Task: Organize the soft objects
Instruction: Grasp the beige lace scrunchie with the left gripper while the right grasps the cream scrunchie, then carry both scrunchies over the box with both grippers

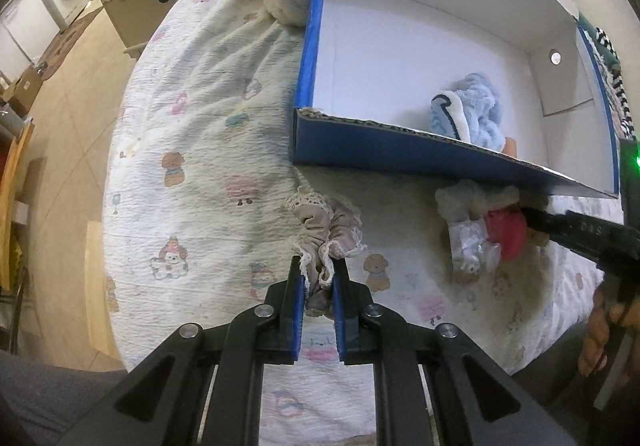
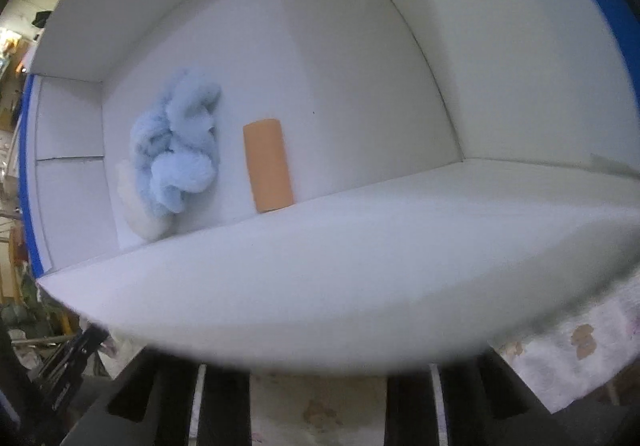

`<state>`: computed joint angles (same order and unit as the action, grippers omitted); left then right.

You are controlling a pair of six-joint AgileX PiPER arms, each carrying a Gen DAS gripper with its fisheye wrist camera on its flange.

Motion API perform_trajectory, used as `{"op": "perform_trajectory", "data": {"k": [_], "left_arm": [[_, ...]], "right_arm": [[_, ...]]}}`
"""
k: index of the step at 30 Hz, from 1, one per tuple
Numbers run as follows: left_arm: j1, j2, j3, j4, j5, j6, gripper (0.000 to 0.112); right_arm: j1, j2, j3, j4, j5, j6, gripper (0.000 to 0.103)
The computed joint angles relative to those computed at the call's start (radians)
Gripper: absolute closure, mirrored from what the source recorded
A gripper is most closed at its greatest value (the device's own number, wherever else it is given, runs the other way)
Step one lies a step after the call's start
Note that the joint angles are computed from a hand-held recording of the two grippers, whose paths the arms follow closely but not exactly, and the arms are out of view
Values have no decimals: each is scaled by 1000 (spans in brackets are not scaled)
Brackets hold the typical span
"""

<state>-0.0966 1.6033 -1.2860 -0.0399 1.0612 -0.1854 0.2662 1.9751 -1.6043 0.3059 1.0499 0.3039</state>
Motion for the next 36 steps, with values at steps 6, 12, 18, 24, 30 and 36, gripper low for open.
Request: {"op": "perform_trajectory", "data": {"k": [6,12,18,24,30,36], "left_arm": [[-22,-10,7,13,-13,-31,101],[-29,-23,14,27,-13,-49,101],[-41,-60,31,71,-8,-91,101],[-24,-137,57,83,-10,-126,101],[-25,-217,62,104,-11,-164,101],[-37,-205,-45,116,5,-177,101]], "right_arm": [[-27,-141,139,74,-77,-56,85],[-13,-211,210,79,-75,-87,85],[32,-217,185,55,-64,-77,85],[41,-268,203,104,-57,-115,85],[61,-355,221,107,-71,-130,85],[51,-403,169,104,-81,-132,85]]}}
